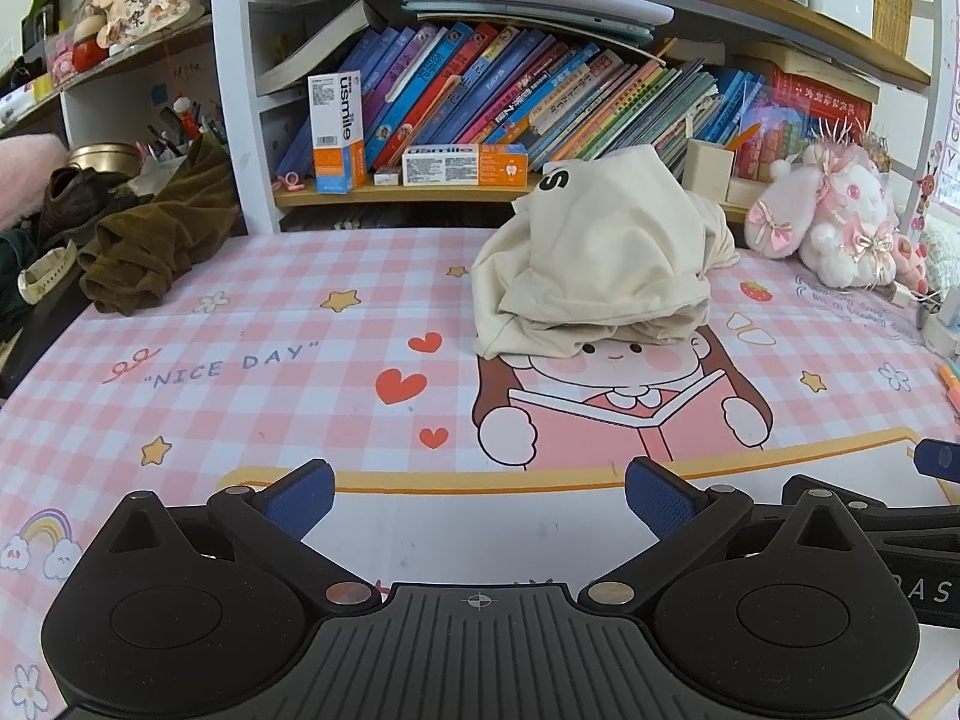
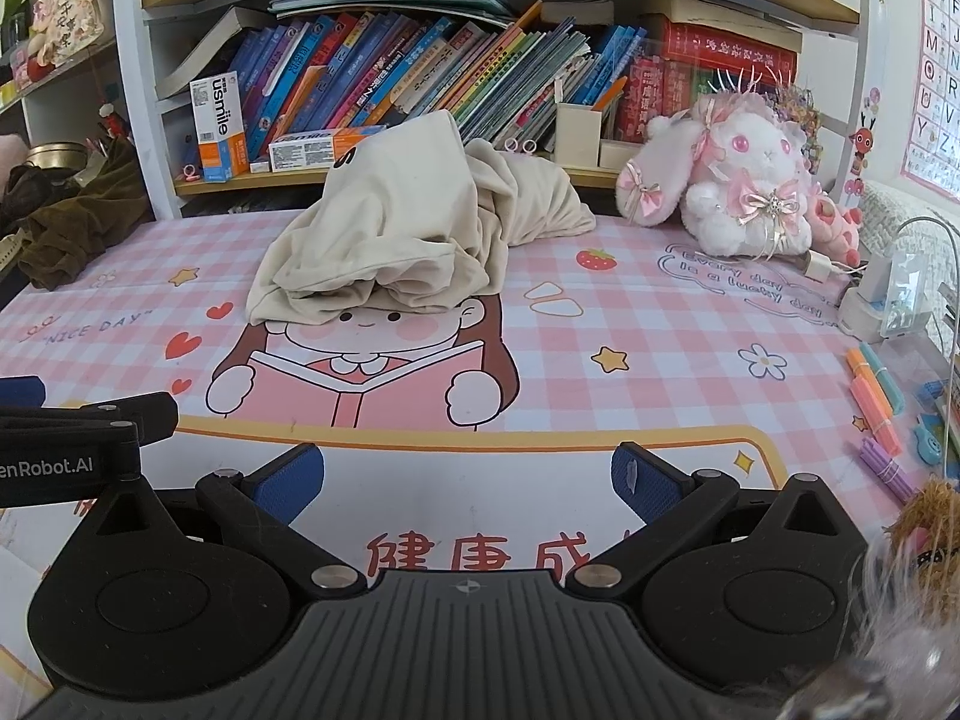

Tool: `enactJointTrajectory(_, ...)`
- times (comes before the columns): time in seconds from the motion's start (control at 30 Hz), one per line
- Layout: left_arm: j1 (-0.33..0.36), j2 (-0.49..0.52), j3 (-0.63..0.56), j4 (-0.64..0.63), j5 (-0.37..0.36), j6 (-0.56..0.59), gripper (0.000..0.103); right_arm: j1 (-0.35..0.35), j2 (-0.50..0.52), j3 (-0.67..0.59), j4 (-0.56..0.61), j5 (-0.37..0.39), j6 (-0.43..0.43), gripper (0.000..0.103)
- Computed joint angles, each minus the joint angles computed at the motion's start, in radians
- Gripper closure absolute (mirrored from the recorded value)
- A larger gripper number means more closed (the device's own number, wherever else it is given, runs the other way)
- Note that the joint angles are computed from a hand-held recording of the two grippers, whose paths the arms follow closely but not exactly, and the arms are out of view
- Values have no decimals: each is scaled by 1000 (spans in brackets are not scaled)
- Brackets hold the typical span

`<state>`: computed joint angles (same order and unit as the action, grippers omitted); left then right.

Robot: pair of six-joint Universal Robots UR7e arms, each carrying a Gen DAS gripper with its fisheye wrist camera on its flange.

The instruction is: Fold clothes

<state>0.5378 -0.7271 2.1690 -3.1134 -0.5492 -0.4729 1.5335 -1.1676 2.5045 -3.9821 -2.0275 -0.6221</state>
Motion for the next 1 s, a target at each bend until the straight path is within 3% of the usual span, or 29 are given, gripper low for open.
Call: enactJointTrajectory(1.0, 0, -5, -6, 55, 0, -10, 0, -8, -14, 4, 28, 18, 10, 2)
